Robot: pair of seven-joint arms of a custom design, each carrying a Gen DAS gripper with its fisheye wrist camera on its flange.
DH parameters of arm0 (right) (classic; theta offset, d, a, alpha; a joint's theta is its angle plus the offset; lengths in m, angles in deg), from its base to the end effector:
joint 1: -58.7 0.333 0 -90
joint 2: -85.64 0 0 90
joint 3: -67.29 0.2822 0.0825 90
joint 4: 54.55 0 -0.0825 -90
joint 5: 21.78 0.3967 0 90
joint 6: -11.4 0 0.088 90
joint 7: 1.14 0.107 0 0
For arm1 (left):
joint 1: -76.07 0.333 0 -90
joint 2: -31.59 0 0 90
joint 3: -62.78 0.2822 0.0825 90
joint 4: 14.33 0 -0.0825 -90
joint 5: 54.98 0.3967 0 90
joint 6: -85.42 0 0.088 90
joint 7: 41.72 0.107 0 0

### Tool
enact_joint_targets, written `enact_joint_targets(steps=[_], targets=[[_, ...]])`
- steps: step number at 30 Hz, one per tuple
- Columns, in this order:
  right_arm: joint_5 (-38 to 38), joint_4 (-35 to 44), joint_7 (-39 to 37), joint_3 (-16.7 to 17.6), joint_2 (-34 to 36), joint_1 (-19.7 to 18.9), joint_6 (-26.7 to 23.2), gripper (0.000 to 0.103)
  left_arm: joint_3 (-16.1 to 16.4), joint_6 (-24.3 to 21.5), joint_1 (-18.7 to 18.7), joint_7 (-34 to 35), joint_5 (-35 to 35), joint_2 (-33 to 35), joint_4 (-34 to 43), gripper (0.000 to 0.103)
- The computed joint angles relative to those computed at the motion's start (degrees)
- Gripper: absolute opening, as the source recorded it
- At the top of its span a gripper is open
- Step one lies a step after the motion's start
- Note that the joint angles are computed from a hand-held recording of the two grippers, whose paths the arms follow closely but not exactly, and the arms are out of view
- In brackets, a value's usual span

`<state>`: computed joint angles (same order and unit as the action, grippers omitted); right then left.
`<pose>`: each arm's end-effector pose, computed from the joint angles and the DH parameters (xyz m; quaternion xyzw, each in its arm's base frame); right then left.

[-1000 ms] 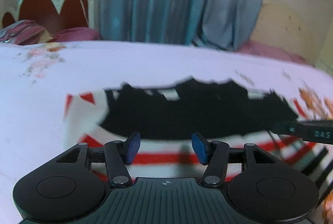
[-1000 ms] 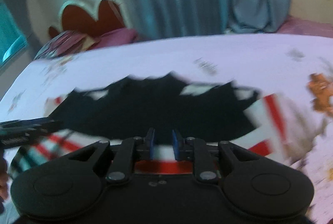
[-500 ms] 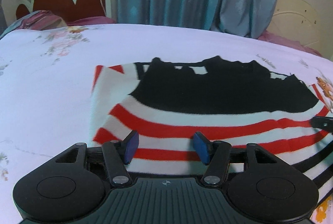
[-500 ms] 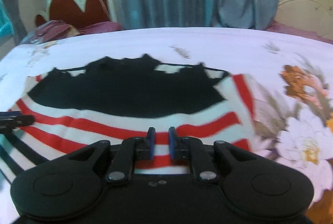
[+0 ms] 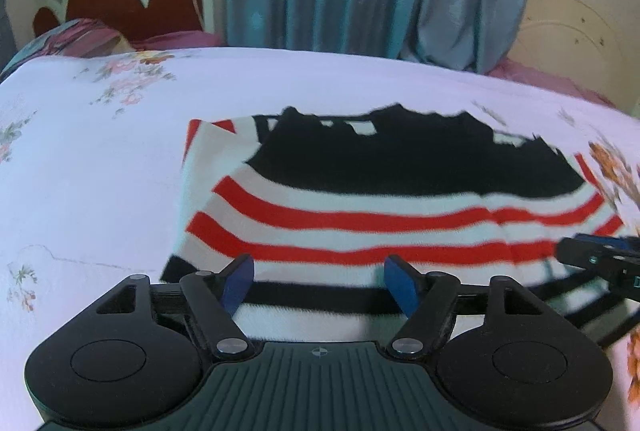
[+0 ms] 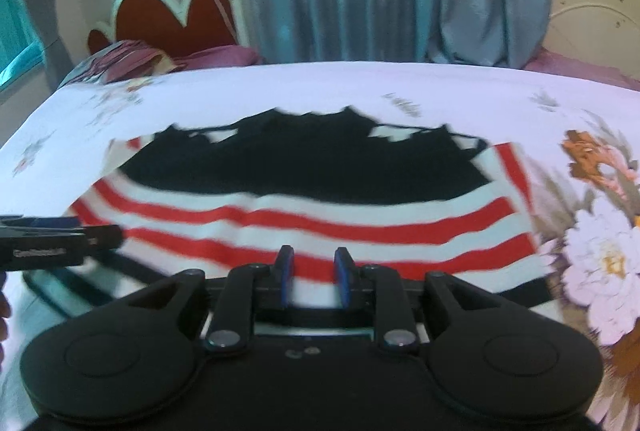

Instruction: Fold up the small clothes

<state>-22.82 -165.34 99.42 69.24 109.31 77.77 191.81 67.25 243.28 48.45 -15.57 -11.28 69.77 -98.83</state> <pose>0.6235 0.2393 0.3284 -0.7104 0.5855 -0.1886 0.3419 0.6690 -0.3294 0.3125 -0.6711 0.6381 -0.2695 0.2642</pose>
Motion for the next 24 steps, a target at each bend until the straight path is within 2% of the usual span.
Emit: enact_joint_targets(steps=[5,8,13,15,18,20,22,24], targets=[[-3.54,-0.92,4.6,-7.02,-0.22,7.24,-2.49,0.021,0.32,2.88,0.72,-1.1,0.42,-1.77,-4.42,0.073],[-7.6,-3.8,9.33,-12.77,-1.25,11.57,-0.83,0.021,1.01,3.8,0.33,-1.64,1.48,-3.0,-6.44,0.073],[-12.06,-7.72,16.67,-19.55,-3.71,16.58,-0.18,0.021,1.1,4.28,0.12,-3.33,2.77,-4.71,-9.27,0.073],[-13.86,-7.92,17.61,-19.26,-3.49,16.24,-0.9,0.021,1.17,3.59,-0.22,-3.5,3.61,-4.41,-9.02,0.073],[-16.8,-7.77,21.27,-20.85,-4.08,17.84,-2.18,0.023,0.37,2.02,0.05,-3.01,3.75,-4.49,-8.62,0.073],[-18.46,-8.54,23.58,-21.12,-4.77,18.14,-0.58,0.025,-0.39,1.3,0.55,-2.85,3.07,-4.81,-8.7,0.073],[-19.35,-8.39,23.73,-19.38,-4.77,16.73,-1.65,0.026,-0.74,0.51,0.58,-2.55,3.14,-4.92,-8.64,0.074],[-22.01,-7.66,24.6,-19.59,-4.1,17.03,-3.13,0.026,-1.12,-0.15,0.67,-2.28,3.17,-4.98,-8.6,0.075]])
